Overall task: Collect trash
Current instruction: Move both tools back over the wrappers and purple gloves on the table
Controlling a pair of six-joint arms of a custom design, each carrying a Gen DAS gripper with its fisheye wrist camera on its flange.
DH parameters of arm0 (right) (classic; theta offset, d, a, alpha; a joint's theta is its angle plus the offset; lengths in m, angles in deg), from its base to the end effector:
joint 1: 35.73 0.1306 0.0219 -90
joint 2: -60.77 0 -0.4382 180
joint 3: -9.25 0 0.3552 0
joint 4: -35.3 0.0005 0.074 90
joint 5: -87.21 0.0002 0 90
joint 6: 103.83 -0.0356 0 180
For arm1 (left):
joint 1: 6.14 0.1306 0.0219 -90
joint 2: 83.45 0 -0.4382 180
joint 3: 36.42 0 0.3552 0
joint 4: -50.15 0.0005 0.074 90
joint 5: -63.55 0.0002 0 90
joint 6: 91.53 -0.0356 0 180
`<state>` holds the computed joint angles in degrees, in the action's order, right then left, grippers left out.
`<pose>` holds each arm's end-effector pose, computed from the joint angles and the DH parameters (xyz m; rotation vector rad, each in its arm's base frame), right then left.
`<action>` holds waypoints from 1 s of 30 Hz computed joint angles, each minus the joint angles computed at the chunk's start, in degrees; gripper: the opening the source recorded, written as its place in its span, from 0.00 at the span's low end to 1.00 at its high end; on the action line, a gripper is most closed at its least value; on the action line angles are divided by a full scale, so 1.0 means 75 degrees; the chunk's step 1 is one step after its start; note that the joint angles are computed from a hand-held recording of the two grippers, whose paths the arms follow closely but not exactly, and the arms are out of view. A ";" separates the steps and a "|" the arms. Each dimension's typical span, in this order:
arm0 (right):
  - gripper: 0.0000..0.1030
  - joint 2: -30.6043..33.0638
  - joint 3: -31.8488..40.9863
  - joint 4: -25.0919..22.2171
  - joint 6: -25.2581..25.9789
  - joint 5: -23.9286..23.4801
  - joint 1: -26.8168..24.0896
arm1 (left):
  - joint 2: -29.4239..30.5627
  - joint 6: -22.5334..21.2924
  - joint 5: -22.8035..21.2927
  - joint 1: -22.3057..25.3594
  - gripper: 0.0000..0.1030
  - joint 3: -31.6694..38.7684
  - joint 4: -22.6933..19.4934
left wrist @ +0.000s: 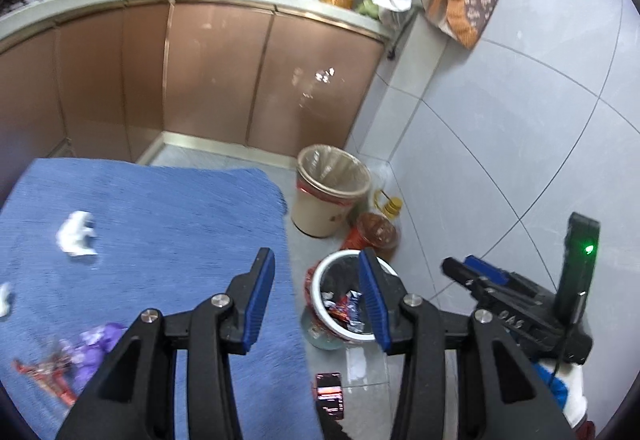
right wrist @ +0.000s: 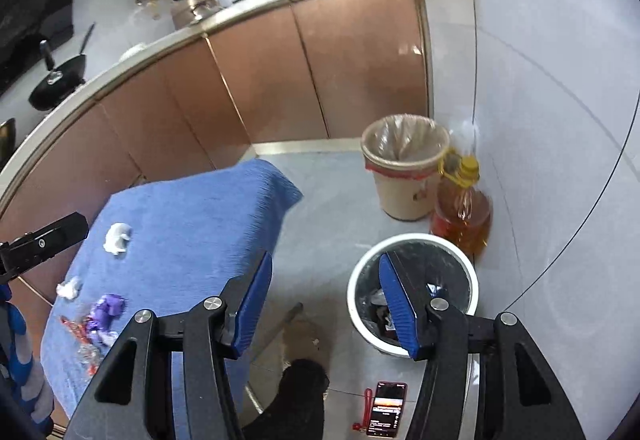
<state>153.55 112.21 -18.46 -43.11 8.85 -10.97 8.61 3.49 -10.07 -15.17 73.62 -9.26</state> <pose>0.4314 0.1905 0.5559 0.1930 2.3163 0.2415 0.4492 -0.0821 0.6064 0.2292 2.2884 -0.4545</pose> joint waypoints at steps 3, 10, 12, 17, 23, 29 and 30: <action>0.56 -0.0126 0.0259 -0.0114 0.0035 0.0255 0.0305 | -0.0379 -0.0077 -0.0056 0.0278 0.41 -0.0144 0.0048; 0.60 -0.0279 0.0922 -0.0258 0.0271 0.0784 0.1072 | -0.1321 -0.0266 0.0046 0.1166 0.51 -0.0495 0.0472; 0.60 -0.0258 0.1123 -0.0305 0.0357 0.0893 0.1270 | -0.1539 -0.0367 0.0123 0.1481 0.51 -0.0579 0.0575; 0.61 -0.0183 0.1633 -0.0325 0.0619 0.1151 0.1823 | -0.1965 -0.0689 0.0319 0.2290 0.51 -0.0650 0.0698; 0.65 -0.0008 0.2235 -0.0283 0.1051 0.1397 0.2371 | -0.2187 -0.1231 0.0609 0.3214 0.51 -0.0294 0.0487; 0.66 0.0189 0.2677 -0.0229 0.1312 0.1393 0.2717 | -0.2209 -0.1472 0.0986 0.3952 0.51 -0.0121 0.0381; 0.67 0.0202 0.2682 -0.0214 0.1336 0.1368 0.2743 | -0.2192 -0.1548 0.1033 0.4043 0.51 -0.0144 0.0344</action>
<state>155.06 132.32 -20.06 -33.09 19.11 9.60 -7.83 -8.12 -2.33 15.15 72.54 -6.68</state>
